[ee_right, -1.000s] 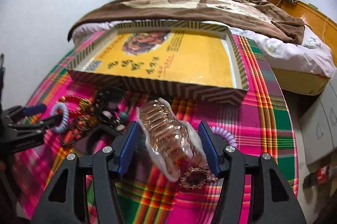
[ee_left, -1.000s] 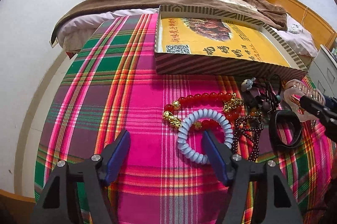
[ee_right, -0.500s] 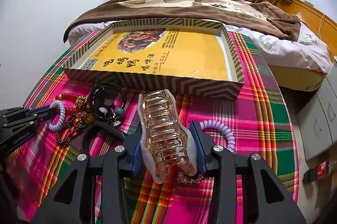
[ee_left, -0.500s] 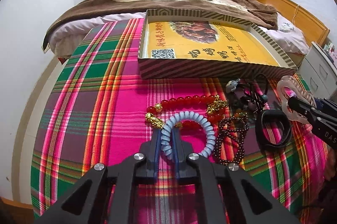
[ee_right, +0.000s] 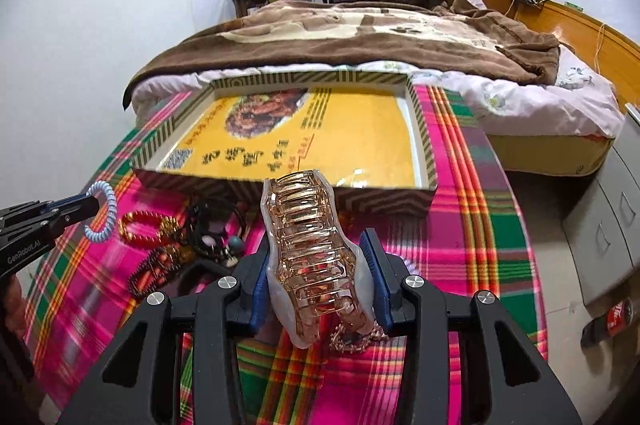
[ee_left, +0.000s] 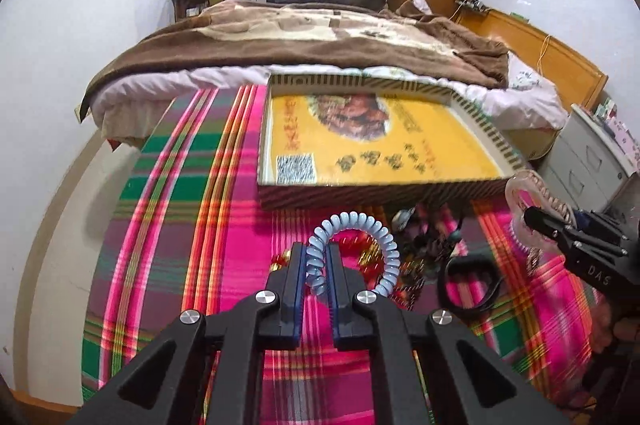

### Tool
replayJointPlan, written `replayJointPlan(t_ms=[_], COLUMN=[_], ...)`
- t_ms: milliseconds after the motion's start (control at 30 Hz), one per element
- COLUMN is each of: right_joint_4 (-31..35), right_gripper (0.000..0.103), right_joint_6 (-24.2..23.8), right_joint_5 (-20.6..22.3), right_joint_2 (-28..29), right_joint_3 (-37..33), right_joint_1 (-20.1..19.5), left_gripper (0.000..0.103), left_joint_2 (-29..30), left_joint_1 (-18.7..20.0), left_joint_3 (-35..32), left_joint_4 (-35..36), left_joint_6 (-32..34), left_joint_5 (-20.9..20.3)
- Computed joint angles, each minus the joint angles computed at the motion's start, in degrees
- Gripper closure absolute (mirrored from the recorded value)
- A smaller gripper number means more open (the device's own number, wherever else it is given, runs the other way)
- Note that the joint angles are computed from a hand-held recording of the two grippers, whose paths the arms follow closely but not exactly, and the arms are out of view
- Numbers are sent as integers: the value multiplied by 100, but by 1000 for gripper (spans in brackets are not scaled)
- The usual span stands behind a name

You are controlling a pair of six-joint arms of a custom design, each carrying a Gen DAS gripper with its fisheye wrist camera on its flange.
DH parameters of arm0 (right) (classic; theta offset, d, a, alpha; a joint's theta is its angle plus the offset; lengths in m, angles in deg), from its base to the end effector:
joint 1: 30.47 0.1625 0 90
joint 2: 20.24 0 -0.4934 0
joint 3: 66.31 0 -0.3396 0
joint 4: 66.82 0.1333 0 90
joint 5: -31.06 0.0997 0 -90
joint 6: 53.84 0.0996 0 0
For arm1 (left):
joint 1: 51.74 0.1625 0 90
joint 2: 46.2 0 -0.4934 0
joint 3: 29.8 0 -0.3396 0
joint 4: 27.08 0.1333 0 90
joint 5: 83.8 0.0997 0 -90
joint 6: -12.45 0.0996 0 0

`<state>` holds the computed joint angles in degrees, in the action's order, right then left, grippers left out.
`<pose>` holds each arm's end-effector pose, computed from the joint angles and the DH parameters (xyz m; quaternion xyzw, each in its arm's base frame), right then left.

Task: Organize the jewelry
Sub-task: 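Carry both items into the yellow box and open both tools to release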

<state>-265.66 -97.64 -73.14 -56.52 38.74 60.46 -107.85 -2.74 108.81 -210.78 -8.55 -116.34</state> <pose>0.1196 -0.6573 0.1282 0.3156 -0.8783 0.2740 0.2323 -0.1128 -0.4609 0.2433 0.0817 0.8665 -0.3543 0.3419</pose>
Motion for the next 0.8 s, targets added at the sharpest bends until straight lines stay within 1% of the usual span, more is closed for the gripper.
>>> replayJointPlan(t_ms=[67,200,267,400,533,600,733,800], right_joint_4=[15,218,413,780,1199,1444,2118,2561], right_gripper=[61,61,61,61,61,61,61,61], right_joint_6=[27,170,264,425,464,508,644,718], right_joint_5=[3,31,38,-8,-128,-149,-216,-289], right_joint_2=[-12,-33,-23,73,311,417,709,904], right_joint_3=[-69,-309,-499,-977,-1662,-1985,-2804,-3295], right_joint_1=[34,86,109,139,173,176,183,182], left_gripper=[94,94,94,93,93,93,93,93], left_joint_2=[-23,-8,36,182,408,517,756,901], left_joint_1=[-23,58,131,349,619,765,1037,1189], left_joint_3=[-123,-457,-702,-1175,-1734,-2030,-2622,-2938], left_joint_4=[-10,-65,-65,-129,-179,-87,174,307], left_joint_6=[151,544,771,1150,1510,1666,1894,1994], left_joint_5=[26,-95,-131,-331,-556,-684,-940,-1055])
